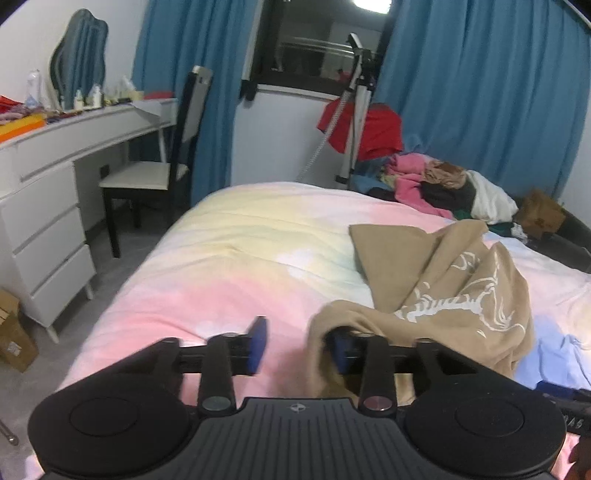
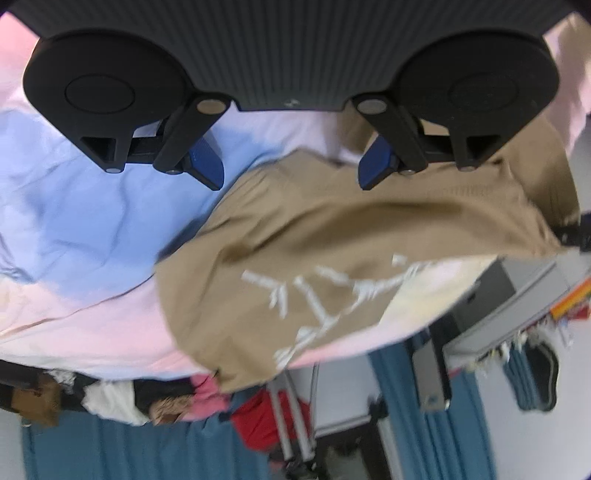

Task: Fold clothes

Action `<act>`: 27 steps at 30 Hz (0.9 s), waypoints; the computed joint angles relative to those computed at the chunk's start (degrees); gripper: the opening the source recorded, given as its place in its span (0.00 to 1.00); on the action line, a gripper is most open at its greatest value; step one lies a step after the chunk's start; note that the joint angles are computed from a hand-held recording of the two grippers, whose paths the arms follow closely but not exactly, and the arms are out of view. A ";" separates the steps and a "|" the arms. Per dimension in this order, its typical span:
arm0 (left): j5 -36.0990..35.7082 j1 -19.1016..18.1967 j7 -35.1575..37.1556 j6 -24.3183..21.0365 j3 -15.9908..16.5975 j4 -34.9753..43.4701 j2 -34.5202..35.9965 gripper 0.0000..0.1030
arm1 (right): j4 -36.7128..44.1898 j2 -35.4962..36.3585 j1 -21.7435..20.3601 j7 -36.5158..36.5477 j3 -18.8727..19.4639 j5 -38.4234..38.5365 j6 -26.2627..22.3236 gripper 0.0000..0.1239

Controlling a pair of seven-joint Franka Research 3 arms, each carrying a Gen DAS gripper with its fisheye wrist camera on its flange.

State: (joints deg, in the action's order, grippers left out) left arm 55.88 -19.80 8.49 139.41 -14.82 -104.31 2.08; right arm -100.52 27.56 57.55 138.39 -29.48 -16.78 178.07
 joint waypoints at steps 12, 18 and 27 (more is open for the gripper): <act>16.39 -3.33 -2.66 -5.41 -3.69 -0.54 -3.06 0.77 | 6.53 2.11 -11.16 -11.16 13.29 -5.44 -8.41 0.43; 15.15 -3.60 4.43 2.77 -2.94 1.09 0.08 0.76 | 7.62 3.55 -9.16 -6.33 9.40 -9.33 -6.85 0.16; 8.51 -4.67 24.15 17.79 -0.33 3.89 7.81 0.68 | -0.63 1.78 6.65 10.23 -12.53 -9.55 8.26 0.13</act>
State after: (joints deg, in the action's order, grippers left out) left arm 64.40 -24.47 32.64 157.20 -15.15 -100.42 9.89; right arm -101.15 29.34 64.20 148.62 -42.00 -26.33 186.32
